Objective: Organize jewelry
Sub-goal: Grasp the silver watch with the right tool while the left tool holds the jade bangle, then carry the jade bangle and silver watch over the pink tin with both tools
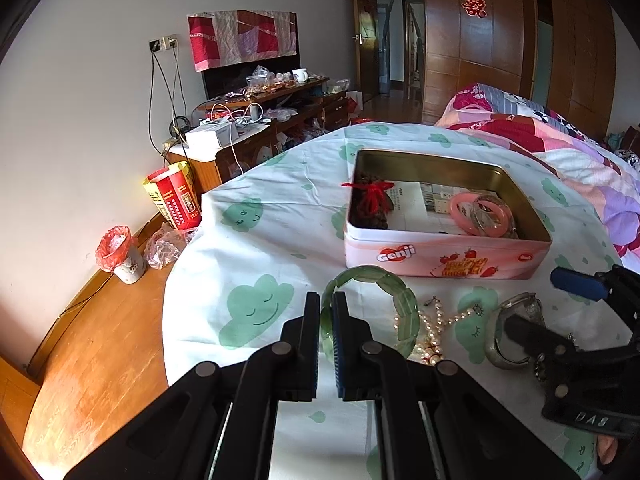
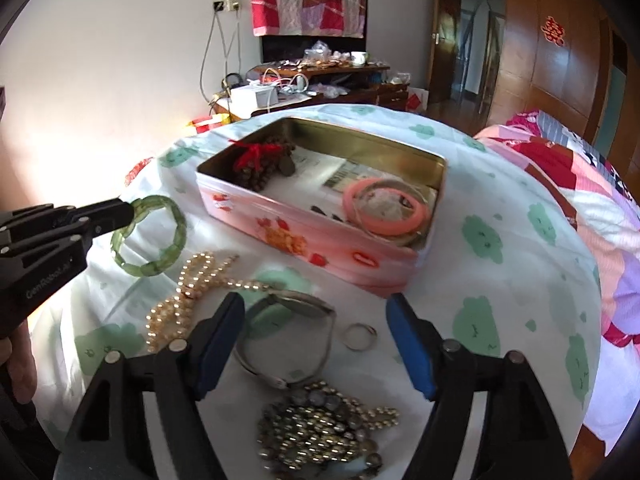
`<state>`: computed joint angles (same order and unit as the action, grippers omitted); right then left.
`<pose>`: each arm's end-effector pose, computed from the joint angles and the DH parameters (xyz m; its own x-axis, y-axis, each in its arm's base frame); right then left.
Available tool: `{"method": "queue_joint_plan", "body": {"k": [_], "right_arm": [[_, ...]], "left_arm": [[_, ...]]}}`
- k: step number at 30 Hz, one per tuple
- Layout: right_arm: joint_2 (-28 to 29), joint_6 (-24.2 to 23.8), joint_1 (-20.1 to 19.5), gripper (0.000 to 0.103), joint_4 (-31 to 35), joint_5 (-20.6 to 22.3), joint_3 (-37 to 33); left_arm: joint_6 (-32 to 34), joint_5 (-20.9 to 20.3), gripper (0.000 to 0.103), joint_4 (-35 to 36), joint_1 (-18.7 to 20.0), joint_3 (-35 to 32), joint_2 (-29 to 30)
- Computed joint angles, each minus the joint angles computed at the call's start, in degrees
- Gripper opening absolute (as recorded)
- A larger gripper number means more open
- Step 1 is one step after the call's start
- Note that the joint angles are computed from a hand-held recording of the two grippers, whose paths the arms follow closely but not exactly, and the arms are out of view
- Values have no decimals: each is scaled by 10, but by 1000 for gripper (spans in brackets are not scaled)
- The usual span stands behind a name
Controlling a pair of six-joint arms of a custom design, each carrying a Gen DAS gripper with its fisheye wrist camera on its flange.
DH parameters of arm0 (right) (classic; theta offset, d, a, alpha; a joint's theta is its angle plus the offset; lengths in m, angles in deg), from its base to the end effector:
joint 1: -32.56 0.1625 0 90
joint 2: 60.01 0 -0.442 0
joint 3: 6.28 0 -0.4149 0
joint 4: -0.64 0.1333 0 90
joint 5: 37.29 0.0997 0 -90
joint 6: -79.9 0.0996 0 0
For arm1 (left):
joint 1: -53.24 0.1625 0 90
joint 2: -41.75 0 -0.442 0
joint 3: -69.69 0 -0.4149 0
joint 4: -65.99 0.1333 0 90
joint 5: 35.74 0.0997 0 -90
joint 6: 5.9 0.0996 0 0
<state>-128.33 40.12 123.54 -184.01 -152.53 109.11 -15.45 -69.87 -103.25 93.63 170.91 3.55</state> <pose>0.1007 -0.5780 0.2823 -0.6918 -0.2016 0.6934 -0.5910 0.7098 -0.3833 -0.3529 -0.5835 0.0403 -0.6535 0.1704 -0.7375 0.6317 0.6596 -0.4073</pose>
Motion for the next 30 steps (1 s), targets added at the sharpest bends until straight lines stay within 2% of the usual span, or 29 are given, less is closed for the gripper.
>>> {"method": "queue_joint_plan", "body": {"k": [3,10,11,12,13,14,18,20,30], "right_arm": [[7,1,5,76,17,-5,-7],[32,18,8,73,75,-58,-32],[28,22,6,64,74,-52,-29],[23,27,4,48,73,-45,-26],[20,30,3,40,77,-44,-26],[18,29,1,27,75,-41,-23],[13,19,1,17,56,-39,-14],[12,11,2,14,41,-38,-9],[-4,-6,6,13,8,-16,3]], "left_arm": [[-5,-2,5,12,3,-2,1],[-18,-6,5,28,9,-3,-1],[-18,-6,5,28,9,-3,-1],[-18,-6,5,28,9,-3,-1],[-18,-6,5,28,9,-3,-1],[-18,-6,5,27,9,-3,-1],[-12,-6,5,19,8,-1,-3],[-8,-6,5,16,6,0,-4],[18,-9,5,-5,-7,-7,-11]]}}
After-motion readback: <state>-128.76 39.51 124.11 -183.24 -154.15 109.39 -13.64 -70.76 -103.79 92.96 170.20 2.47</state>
